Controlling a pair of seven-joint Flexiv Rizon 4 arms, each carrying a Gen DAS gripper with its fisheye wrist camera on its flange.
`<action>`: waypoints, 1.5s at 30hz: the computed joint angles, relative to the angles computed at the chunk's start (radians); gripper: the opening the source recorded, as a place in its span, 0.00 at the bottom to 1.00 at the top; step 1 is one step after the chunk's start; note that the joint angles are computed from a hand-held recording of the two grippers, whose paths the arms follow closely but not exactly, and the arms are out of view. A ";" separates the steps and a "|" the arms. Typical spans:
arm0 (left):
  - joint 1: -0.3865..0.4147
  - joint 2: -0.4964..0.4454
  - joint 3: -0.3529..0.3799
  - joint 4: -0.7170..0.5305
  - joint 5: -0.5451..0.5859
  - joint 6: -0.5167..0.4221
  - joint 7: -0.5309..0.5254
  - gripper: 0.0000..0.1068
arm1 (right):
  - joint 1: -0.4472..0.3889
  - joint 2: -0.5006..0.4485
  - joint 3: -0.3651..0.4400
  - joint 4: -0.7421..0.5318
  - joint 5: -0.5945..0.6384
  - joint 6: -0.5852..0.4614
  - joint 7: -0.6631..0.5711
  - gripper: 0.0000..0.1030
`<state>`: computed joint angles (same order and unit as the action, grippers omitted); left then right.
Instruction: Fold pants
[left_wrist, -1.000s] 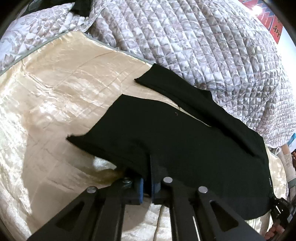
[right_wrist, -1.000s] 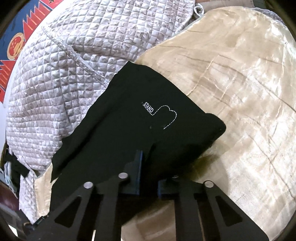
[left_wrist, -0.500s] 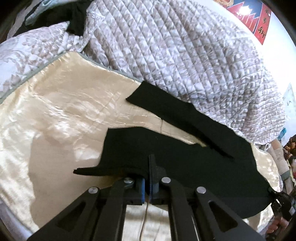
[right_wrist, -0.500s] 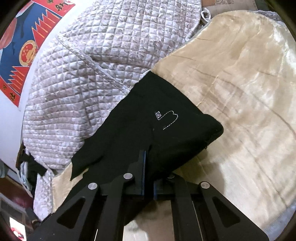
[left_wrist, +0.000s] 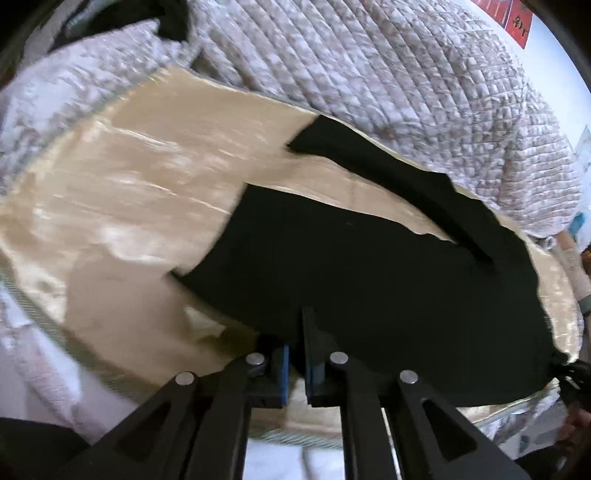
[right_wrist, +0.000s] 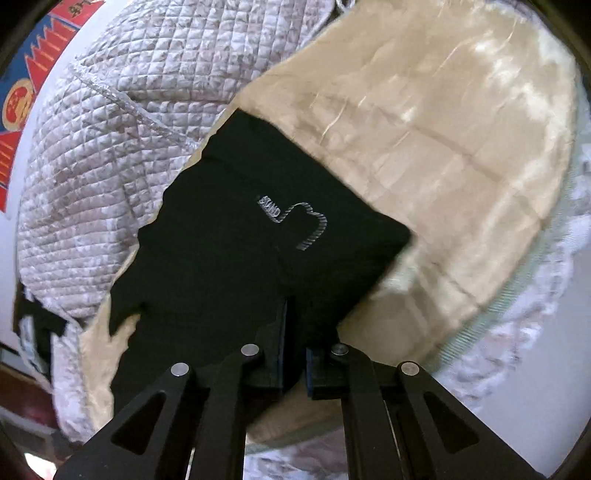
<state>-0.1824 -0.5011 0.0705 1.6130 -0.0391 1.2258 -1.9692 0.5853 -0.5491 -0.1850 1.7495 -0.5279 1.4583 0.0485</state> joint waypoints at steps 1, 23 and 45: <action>-0.007 0.012 0.013 0.006 0.005 -0.006 -0.017 0.10 | 0.029 0.022 -0.030 0.021 -0.018 -0.030 0.020 0.17; -0.036 -0.190 0.006 -0.363 0.102 -0.255 0.100 0.29 | -0.054 -0.118 0.104 -0.283 -0.092 -0.331 -0.361 0.28; -0.041 -0.313 0.066 -0.595 0.167 -0.354 0.053 0.35 | -0.047 -0.286 0.086 -0.581 0.044 -0.420 -0.583 0.44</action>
<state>-0.2234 -0.8138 0.1365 1.0179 0.1280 0.8713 -1.9160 0.5382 -0.8350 -0.0991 1.1683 -0.4842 1.0379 -0.5345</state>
